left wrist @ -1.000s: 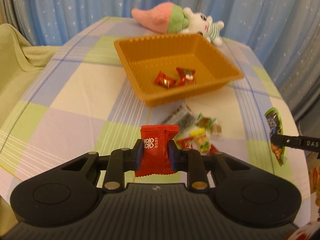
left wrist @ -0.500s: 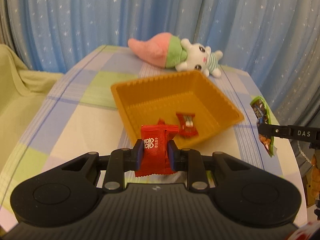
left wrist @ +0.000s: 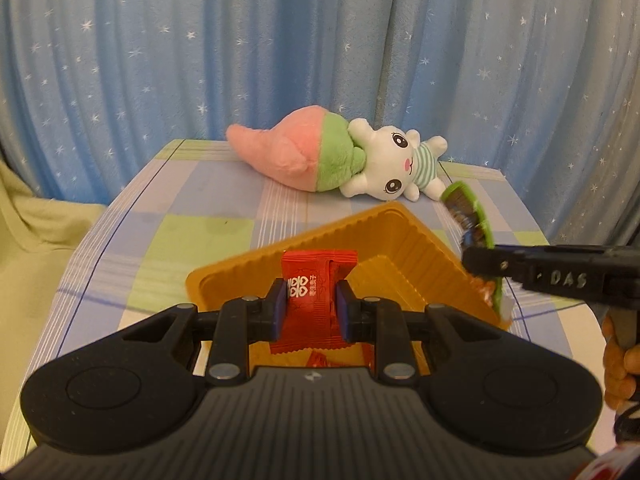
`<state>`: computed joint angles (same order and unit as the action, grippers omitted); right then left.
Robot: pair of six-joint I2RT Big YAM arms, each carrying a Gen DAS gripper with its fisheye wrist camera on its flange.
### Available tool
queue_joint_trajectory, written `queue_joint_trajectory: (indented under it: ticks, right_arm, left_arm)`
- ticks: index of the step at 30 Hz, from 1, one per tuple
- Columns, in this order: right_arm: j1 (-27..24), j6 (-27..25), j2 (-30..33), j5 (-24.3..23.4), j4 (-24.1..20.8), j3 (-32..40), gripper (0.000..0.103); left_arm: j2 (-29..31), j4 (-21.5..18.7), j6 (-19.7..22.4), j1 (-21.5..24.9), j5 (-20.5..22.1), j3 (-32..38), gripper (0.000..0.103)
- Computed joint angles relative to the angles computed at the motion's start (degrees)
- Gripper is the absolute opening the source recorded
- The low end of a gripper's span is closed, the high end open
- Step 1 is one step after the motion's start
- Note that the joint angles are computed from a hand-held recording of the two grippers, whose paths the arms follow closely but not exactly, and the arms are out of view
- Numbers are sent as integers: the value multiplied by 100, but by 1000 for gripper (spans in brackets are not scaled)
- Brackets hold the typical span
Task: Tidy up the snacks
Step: 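Carry both held snacks over the orange tray and release them inside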
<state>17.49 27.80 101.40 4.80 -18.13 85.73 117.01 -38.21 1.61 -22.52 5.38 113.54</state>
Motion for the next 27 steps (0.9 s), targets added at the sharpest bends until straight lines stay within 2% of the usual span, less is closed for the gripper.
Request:
queue_joint_trajectory:
  ticks: [9, 18, 21, 27]
  right_arm:
    - [-95, -179, 685, -31, -627, 682, 27]
    - [-153, -251, 1061, -54, -1041, 1075, 27]
    - [-159, -191, 1093, -32, -982, 1088, 27]
    - [-184, 31, 1048, 25, -973, 1077, 27]
  left_arm:
    - [938, -726, 214, -29, 95, 1334, 23]
    - [1499, -1215, 255, -26, 151, 2110, 23]
    - [1668, -1399, 235, -17, 196, 2386, 23]
    - [1752, -1485, 275, -19, 206, 2520, 24]
